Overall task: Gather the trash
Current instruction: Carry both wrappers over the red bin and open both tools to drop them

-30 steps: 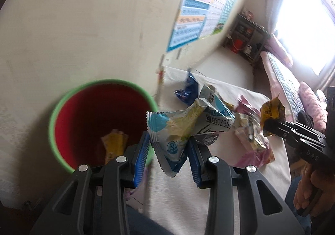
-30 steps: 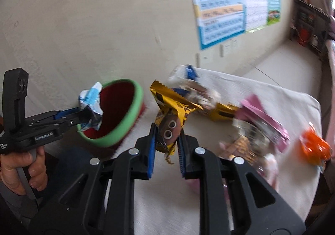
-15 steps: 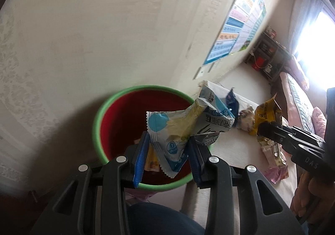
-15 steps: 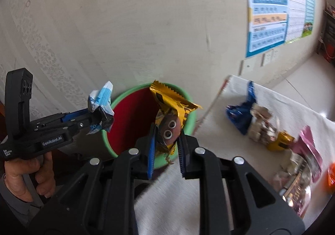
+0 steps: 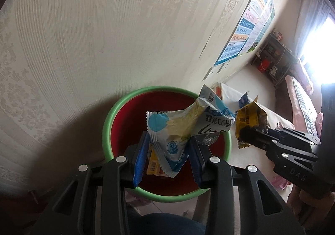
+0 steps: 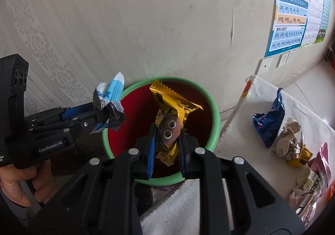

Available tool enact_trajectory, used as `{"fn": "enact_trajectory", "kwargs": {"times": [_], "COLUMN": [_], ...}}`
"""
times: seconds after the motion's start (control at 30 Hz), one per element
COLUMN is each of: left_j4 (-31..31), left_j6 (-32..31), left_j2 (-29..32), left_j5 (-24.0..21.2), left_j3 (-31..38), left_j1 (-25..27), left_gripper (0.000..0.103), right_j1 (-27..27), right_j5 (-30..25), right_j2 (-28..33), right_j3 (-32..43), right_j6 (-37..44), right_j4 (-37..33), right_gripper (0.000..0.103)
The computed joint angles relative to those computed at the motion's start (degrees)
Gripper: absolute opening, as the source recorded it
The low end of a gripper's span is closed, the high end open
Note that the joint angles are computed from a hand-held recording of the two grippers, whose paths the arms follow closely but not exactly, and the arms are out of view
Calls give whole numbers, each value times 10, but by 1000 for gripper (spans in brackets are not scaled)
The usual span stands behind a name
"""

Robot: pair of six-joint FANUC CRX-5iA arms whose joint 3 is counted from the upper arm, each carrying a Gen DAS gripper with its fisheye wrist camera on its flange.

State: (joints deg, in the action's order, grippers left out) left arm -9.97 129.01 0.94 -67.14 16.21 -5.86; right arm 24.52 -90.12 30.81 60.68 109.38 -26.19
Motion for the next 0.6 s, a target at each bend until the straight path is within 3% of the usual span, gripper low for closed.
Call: {"fn": "enact_trajectory", "kwargs": {"times": [0.4, 0.43, 0.47, 0.53, 0.6], "left_j4": [32, 32, 32, 18, 12], "left_j6": [-5, -5, -3, 15, 28], "left_j2": [-9, -10, -11, -11, -18], "left_j5": [19, 20, 21, 19, 26], "left_j3": [-34, -35, -36, -31, -36], "left_j1": [30, 32, 33, 31, 30], "left_gripper": [37, 43, 50, 87, 90], "right_j1": [21, 22, 24, 25, 26], "right_j5": [-9, -8, -7, 2, 15], "right_j2": [17, 19, 21, 14, 6], "right_j3": [-3, -1, -1, -14, -30], "right_j6": [0, 0, -3, -7, -5], "right_j4": [12, 13, 17, 24, 31], "right_gripper": [20, 30, 50, 76, 80]}}
